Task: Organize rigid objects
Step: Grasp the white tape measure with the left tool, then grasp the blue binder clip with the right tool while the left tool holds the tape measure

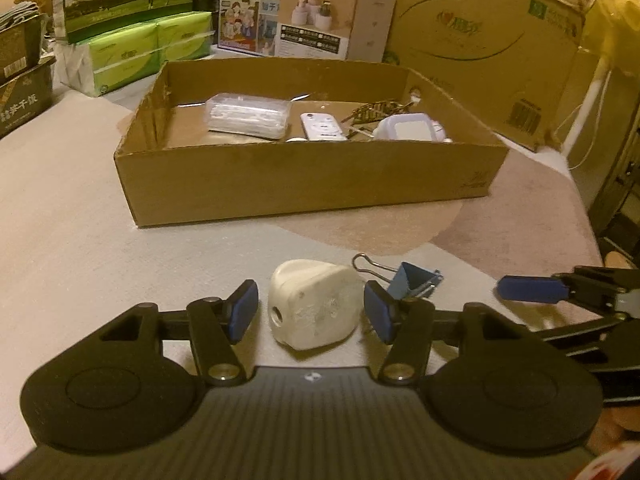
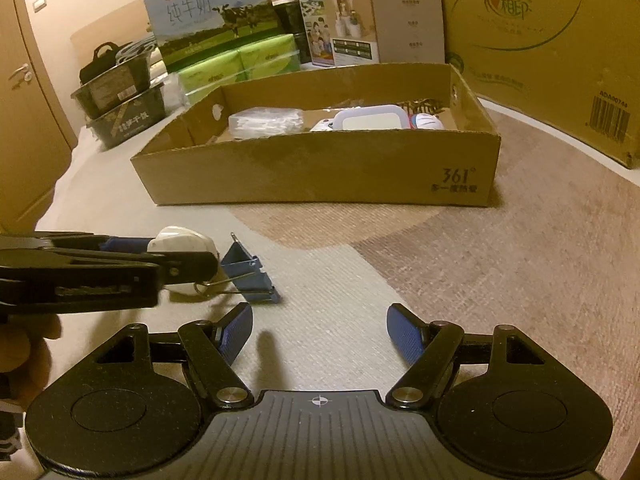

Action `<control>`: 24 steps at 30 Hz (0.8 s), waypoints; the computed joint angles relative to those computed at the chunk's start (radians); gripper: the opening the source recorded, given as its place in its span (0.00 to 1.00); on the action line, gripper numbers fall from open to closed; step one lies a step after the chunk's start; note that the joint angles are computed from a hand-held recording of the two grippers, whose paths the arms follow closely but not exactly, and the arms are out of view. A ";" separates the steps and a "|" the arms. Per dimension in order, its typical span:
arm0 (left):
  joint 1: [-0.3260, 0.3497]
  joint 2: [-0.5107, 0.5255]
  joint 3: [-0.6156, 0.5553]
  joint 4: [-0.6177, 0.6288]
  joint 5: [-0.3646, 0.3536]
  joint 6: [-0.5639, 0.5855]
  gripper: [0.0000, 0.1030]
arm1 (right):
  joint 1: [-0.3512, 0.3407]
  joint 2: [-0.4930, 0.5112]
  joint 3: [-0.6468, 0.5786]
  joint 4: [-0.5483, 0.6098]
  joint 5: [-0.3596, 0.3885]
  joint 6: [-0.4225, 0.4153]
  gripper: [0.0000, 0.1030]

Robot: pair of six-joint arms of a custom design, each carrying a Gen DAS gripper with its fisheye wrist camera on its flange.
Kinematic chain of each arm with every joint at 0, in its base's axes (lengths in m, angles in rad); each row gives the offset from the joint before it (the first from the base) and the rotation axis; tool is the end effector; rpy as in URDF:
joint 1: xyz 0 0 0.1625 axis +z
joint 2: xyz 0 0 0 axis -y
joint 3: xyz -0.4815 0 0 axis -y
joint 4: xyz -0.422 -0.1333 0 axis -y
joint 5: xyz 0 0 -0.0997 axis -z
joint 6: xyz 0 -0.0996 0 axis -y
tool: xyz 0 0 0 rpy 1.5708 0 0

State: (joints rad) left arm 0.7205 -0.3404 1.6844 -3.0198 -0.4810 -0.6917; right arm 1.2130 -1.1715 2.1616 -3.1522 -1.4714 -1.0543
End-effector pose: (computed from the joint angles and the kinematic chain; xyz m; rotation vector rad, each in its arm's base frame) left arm -0.3443 -0.5972 -0.1233 0.1055 2.2215 -1.0226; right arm -0.0609 -0.5716 0.2266 0.9744 -2.5622 0.7237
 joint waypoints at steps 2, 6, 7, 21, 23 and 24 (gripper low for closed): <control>-0.001 -0.001 0.001 0.011 0.006 0.002 0.55 | -0.001 0.001 -0.002 -0.002 -0.001 0.000 0.72; -0.008 -0.019 0.024 0.023 0.001 -0.001 0.46 | -0.001 0.002 -0.002 0.000 0.001 -0.008 0.72; -0.011 -0.026 0.032 0.040 0.007 -0.013 0.46 | 0.000 0.002 -0.002 0.004 0.002 -0.011 0.72; -0.036 -0.129 0.176 0.165 0.037 -0.230 0.46 | 0.038 0.044 -0.014 -0.026 0.049 -0.029 0.68; -0.037 -0.126 0.176 0.148 0.038 -0.216 0.46 | 0.047 0.064 -0.023 -0.087 0.030 0.019 0.67; -0.037 -0.123 0.177 0.129 0.036 -0.202 0.46 | 0.050 0.070 -0.029 -0.108 0.022 0.047 0.67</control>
State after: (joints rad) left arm 0.6838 -0.4633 1.8615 -2.8913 -0.4449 -0.8935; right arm 1.2626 -1.1013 2.1322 -3.2604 -1.4497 -1.0075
